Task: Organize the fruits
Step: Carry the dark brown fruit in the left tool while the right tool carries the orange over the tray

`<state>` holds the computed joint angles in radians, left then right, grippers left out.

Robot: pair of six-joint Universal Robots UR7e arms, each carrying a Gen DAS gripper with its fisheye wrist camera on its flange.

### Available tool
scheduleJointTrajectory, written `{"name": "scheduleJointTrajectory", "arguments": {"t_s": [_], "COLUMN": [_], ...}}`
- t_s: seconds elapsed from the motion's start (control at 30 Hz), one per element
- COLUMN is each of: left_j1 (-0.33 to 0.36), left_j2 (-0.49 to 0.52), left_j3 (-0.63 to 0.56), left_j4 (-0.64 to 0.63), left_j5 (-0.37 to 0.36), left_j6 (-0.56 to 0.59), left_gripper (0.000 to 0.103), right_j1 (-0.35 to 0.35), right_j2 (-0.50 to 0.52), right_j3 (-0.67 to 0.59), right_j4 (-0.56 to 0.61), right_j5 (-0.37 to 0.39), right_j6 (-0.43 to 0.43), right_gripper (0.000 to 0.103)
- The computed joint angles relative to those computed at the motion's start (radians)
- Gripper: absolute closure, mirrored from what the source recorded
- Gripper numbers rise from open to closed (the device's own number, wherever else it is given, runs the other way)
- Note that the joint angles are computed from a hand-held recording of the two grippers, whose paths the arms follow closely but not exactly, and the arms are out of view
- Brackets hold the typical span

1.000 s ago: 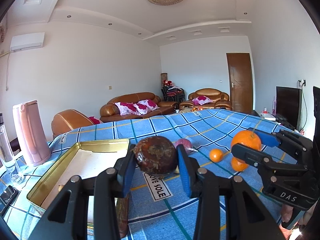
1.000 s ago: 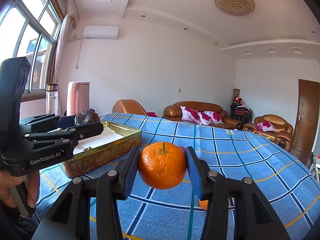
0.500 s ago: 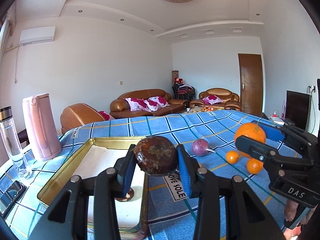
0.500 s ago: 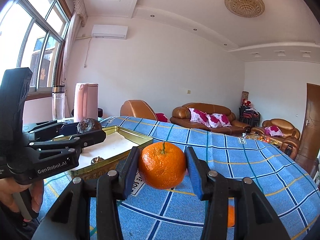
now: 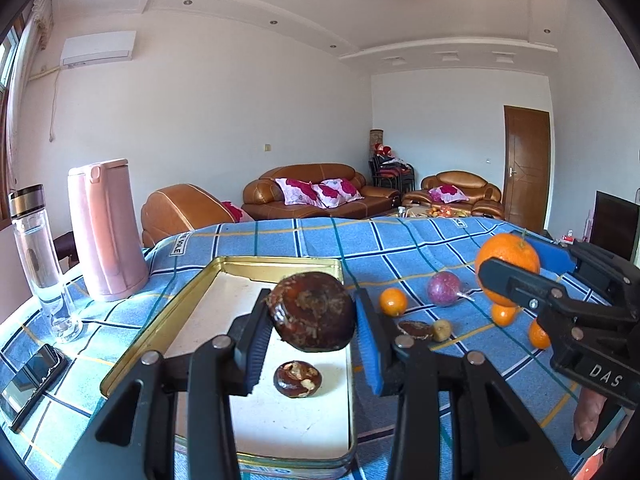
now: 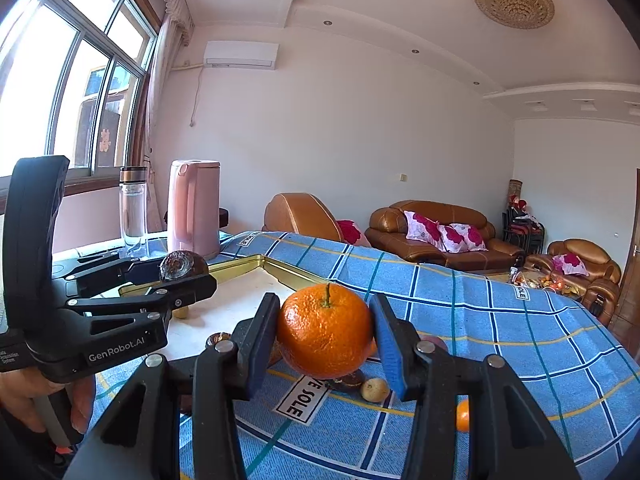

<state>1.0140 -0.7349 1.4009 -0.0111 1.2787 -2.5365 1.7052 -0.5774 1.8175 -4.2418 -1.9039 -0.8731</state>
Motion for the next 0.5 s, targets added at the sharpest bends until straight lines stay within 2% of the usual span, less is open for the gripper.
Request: {"name": "scheduleJointTrajectory", "arguments": {"t_s": [0.2,0.5], "left_j1": [0.032,0.059], "left_j2": [0.0,0.012], "left_j3": [-0.038,-0.095], "left_j4": [0.035,0.074], "left_j5": [0.007,-0.032], "left_j6": [-0.017,-0.039], "left_gripper": [0.062,0.062], "right_j1": [0.007,0.019], "right_j2": [0.014,0.05], "right_j3": [-0.043,-0.123], "right_j4": [0.059,0.15], "right_j5": [0.005,0.013], "right_j6": [0.007,0.005], "right_gripper": [0.054,0.055]}}
